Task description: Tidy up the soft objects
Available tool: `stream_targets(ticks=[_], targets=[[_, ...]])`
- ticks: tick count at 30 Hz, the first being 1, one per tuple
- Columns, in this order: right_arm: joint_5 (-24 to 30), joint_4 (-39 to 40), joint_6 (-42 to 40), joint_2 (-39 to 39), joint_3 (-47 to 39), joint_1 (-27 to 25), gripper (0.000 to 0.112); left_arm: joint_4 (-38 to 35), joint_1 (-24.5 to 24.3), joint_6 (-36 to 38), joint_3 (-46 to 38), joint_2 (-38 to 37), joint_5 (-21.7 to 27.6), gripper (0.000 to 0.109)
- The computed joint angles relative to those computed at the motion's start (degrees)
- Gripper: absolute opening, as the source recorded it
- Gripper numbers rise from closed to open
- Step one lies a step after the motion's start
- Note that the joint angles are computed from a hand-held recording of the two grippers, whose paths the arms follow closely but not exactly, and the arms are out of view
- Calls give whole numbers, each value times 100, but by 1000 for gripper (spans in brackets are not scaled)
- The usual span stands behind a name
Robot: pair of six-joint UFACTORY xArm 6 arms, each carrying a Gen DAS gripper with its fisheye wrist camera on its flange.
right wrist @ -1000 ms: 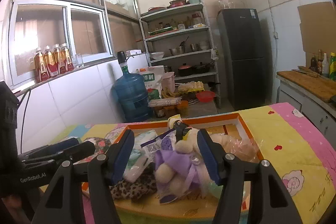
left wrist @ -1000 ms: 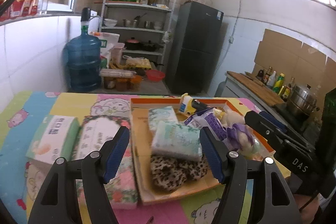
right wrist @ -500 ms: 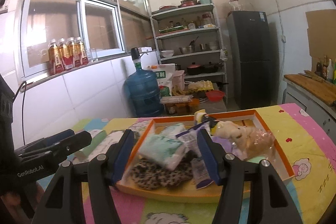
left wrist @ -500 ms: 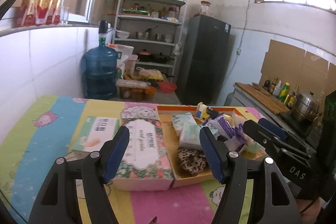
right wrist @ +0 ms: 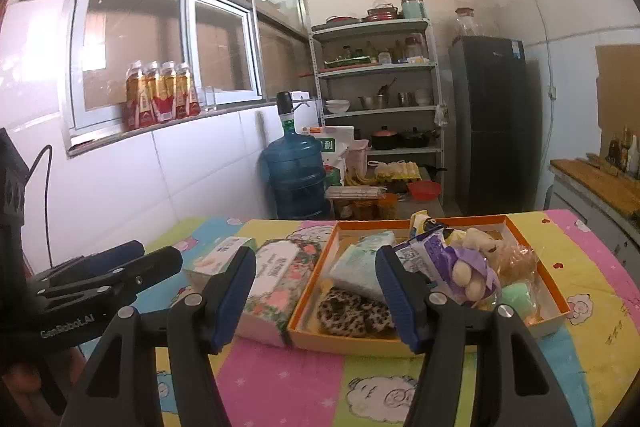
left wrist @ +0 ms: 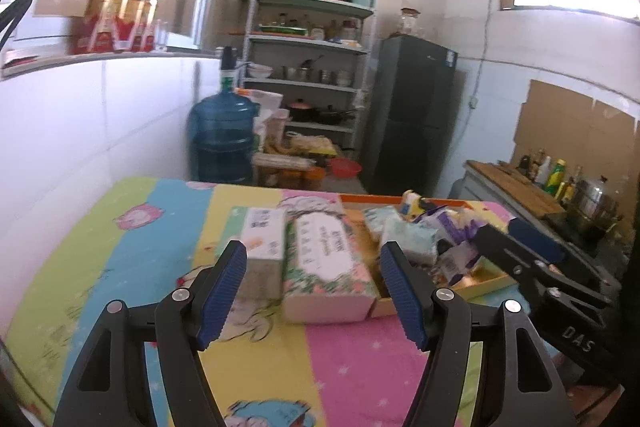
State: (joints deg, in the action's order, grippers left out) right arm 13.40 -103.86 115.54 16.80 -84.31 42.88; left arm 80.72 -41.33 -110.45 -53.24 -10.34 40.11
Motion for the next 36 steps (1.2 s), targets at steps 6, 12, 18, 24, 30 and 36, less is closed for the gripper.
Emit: stream_targets(ticks=[6,12,18,24,30,36], targets=[[737,313,-346,-283,424,444,62,-263,-322,-131,503,-433,630,71],[1064,434,-281,-483,765,719,62,-382,-658,-136,820,-693,1061,71],[1257,626,-97,-657,1057,896,62,-521,-1052,-27,872,-742,1622,71],[1521,1304,-167,-816,1281,1035,62,-563,-1435,-82,827,-747,2386,71],[1926,1358,-208,-846,1327,1282,62,-671,-1559,18,798,-726,2570,71],[2278,1487,-522,-704,1134,1464,62,-747,-1552,-34,849,-768,2564,71]])
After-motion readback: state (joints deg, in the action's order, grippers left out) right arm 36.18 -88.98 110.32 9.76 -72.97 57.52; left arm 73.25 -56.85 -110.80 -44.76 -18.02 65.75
